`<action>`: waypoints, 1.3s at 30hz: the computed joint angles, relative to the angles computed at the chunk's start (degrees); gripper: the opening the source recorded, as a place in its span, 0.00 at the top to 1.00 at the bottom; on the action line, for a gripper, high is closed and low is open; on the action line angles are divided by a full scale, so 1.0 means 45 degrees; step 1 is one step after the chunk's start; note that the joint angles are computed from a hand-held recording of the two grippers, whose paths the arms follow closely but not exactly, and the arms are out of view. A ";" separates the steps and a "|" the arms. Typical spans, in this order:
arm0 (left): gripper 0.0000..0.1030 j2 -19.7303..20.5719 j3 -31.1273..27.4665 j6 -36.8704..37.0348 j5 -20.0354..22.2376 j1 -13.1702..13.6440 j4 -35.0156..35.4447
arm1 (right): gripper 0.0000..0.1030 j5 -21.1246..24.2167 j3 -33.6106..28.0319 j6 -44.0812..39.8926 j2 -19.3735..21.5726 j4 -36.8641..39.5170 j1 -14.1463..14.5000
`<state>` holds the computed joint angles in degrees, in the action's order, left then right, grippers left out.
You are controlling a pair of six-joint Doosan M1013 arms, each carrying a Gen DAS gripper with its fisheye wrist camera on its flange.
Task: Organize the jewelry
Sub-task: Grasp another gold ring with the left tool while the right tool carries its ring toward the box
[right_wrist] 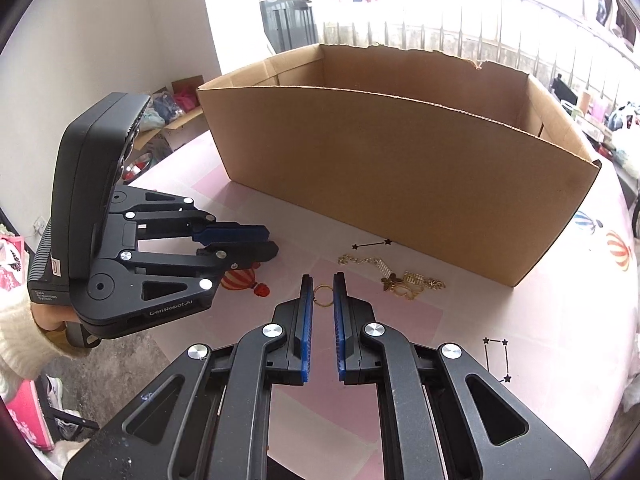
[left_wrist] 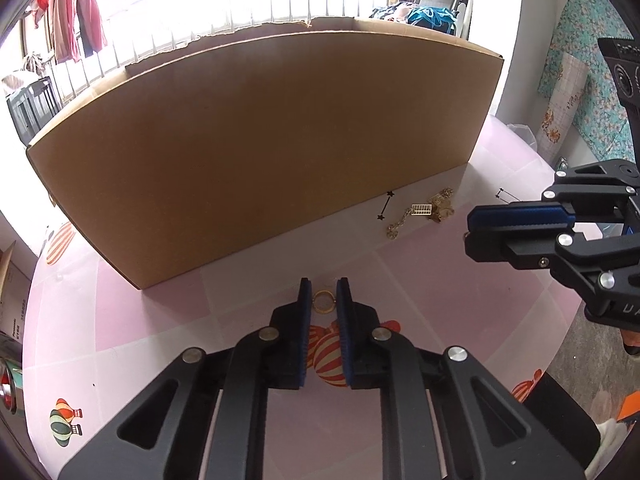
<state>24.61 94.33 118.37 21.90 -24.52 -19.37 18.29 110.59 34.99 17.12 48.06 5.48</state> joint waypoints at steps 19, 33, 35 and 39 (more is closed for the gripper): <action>0.89 -0.0833 -0.0350 0.3796 -0.0061 0.0309 -0.4385 | 0.92 -0.0559 -0.0197 -0.2944 -0.1262 0.2553 -0.0181; 0.89 0.3827 -0.9062 -0.0846 0.9403 0.0724 -0.0779 | 0.92 0.3328 -0.5362 0.4918 0.1834 -0.6370 -0.0407; 0.89 0.4710 -1.0577 -0.1323 1.1391 0.0623 -0.0207 | 0.92 0.4039 -0.5886 0.5695 0.2281 -0.7171 -0.0407; 0.89 0.6229 -1.3137 -0.2521 1.4402 0.0415 0.0998 | 0.92 0.5175 -0.6555 0.6222 0.2790 -0.7332 -0.0572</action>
<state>52.64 35.22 107.02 86.71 -22.65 -14.87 41.58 81.10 62.99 29.68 15.07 2.90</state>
